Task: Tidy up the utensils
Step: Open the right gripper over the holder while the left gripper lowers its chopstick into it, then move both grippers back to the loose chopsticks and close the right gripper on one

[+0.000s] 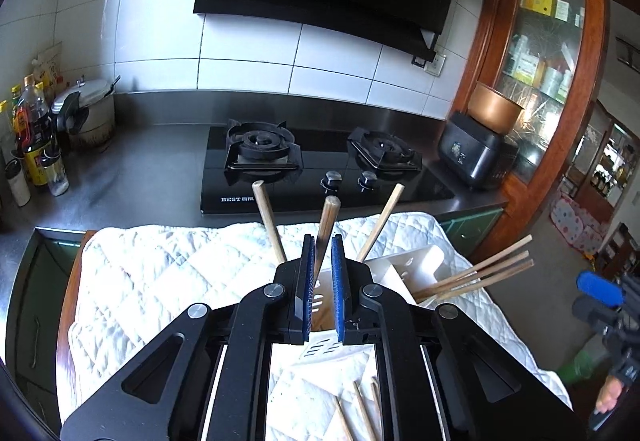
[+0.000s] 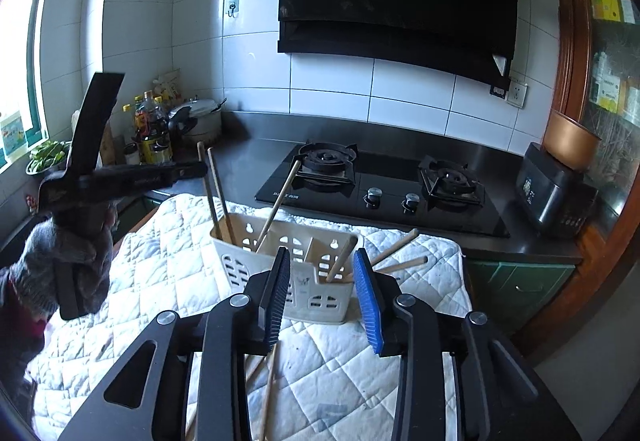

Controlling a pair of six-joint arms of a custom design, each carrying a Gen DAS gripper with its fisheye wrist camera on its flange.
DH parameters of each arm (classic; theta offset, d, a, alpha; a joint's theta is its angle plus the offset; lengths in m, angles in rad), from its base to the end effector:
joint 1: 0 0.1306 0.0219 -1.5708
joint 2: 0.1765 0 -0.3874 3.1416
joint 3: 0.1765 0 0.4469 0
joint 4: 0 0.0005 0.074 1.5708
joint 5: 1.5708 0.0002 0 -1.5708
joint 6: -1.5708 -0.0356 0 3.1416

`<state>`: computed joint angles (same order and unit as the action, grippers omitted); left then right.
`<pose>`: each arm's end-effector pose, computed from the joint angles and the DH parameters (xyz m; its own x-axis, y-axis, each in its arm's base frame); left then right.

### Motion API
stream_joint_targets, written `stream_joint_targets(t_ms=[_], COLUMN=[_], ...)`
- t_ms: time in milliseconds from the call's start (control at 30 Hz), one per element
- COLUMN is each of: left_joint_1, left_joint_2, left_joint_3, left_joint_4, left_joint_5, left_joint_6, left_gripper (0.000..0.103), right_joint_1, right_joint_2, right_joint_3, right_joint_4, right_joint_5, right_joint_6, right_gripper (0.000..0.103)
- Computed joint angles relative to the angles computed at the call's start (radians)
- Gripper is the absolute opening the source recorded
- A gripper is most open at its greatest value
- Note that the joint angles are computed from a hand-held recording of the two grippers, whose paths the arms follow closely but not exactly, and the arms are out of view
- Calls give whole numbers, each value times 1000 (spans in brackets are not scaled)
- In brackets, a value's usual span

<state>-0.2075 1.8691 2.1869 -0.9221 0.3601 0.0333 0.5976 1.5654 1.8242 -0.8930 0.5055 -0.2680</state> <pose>0.6938 -0.1594 0.5537 -0.5716 0.0885 -0.8158 0.4578 0.8595 -0.2275 0.5097 0.3254 0.5642 -0.5173 -0.0718 -0.8528 -0.0340 0.9974 -0.0634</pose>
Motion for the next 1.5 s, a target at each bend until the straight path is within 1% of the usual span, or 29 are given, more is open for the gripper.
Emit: stream_joint_targets(t_ms=[133, 200, 233, 267, 300, 333, 467, 500, 567, 633, 700, 767, 867, 967, 1200, 1367, 1500], left_joint_1=[7, 12, 15, 19, 24, 28, 47, 51, 58, 65, 71, 79, 92, 98, 114, 128, 127], left_joint_2=[-43, -86, -112, -139, -168, -190, -275, -293, -334, -377, -413, -447, -483, -517, -555, -566, -573], left_joint_3=[-53, -109, -143, -180, -222, -253, -378, -405, -469, -537, -596, -654, -721, -785, -866, -898, -916], left_joint_4=[23, 52, 69, 87, 111, 128, 156, 160, 169, 189, 209, 226, 233, 237, 222, 216, 208], left_joint_5=[13, 17, 23, 26, 22, 27, 58, 63, 58, 58, 52, 55, 69, 48, 29, 35, 28], left_joint_6=[1, 2, 4, 8, 16, 20, 16, 17, 17, 12, 11, 20, 33, 25, 17, 29, 28], left_gripper=[9, 10, 12, 23, 36, 40, 40, 45, 50, 50, 50, 50, 50, 50, 50, 50, 50], right_joint_1=[30, 47, 55, 62, 70, 76, 100, 106, 122, 135, 140, 142, 141, 145, 129, 122, 119], right_joint_2=[-42, -66, -75, -85, -96, -106, -135, -139, -146, -148, -153, -149, -136, -109, -61, -40, -32], right_joint_3=[-78, -129, -153, -177, -206, -232, -327, -345, -382, -407, -436, -454, -471, -465, -441, -428, -419], right_joint_4=[30, 43, 46, 50, 51, 54, 60, 60, 59, 54, 62, 60, 69, 66, 55, 35, 29], right_joint_5=[21, 24, 27, 29, 27, 25, 16, 13, 14, 24, 2, -15, -55, -74, -112, -119, -115], right_joint_6=[-22, -45, -57, -70, -89, -106, -192, -209, -240, -267, -302, -331, -360, -365, -383, -378, -373], right_gripper=[39, 40, 40, 40, 40, 39, 40, 40, 39, 39, 38, 32, 29, 26, 19, 15, 14])
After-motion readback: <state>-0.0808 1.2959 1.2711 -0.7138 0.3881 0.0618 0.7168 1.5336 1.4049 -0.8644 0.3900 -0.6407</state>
